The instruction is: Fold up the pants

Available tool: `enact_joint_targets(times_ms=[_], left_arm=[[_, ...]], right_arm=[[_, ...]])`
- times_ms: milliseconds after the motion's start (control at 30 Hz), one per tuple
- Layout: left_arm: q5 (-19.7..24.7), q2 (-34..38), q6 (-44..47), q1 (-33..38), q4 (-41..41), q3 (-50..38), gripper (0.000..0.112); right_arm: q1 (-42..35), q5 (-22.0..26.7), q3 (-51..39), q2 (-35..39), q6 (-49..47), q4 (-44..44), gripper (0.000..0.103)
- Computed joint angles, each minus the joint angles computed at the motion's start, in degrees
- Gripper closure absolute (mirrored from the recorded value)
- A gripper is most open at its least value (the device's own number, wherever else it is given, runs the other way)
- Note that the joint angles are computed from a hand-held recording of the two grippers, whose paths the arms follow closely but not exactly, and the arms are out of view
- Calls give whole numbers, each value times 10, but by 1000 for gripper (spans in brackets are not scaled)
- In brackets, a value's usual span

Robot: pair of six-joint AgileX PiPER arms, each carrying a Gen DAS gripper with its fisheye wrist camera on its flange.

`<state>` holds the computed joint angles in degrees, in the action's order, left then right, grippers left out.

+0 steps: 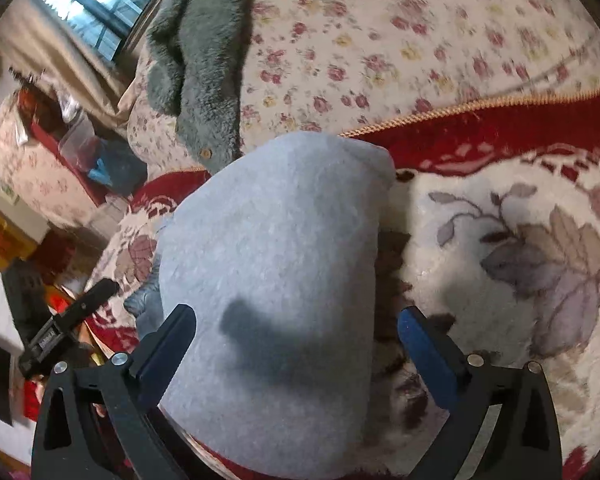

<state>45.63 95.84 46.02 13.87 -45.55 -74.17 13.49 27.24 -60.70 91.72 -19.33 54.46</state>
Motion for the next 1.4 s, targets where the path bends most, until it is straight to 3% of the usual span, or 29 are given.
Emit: enact_joint_targets(times_ms=[100,167,267,400,667,867,1067,1200,1400], left_arm=[[38,27,-5,15,-13,-24,10],[69,51,-13,22,-23,-42,10],[101,71,3,31,-53,-49,10],[127,89,21,29,-80,-59,10],[142,177,-27,7,-27,-126,9],[238,273,-40,36,-85,-173,9],[232,277,-29,31,-100,-165,9],[219,268,-34,20,-90,-157,9],[199,222,-31,6,-77,-131,36]], right_arm=[[-24,25,3,15,-60,64,0],[-48,78,-2,43,-125,137,0],[-64,121,-8,80,-169,200,0],[-72,157,-13,120,-231,275,0],[-75,198,-41,164,-264,293,0],[-93,264,-84,213,-257,278,0],[-94,318,-151,270,-215,260,0],[-75,295,-160,262,-218,246,0],[-44,216,-128,204,-232,231,0]])
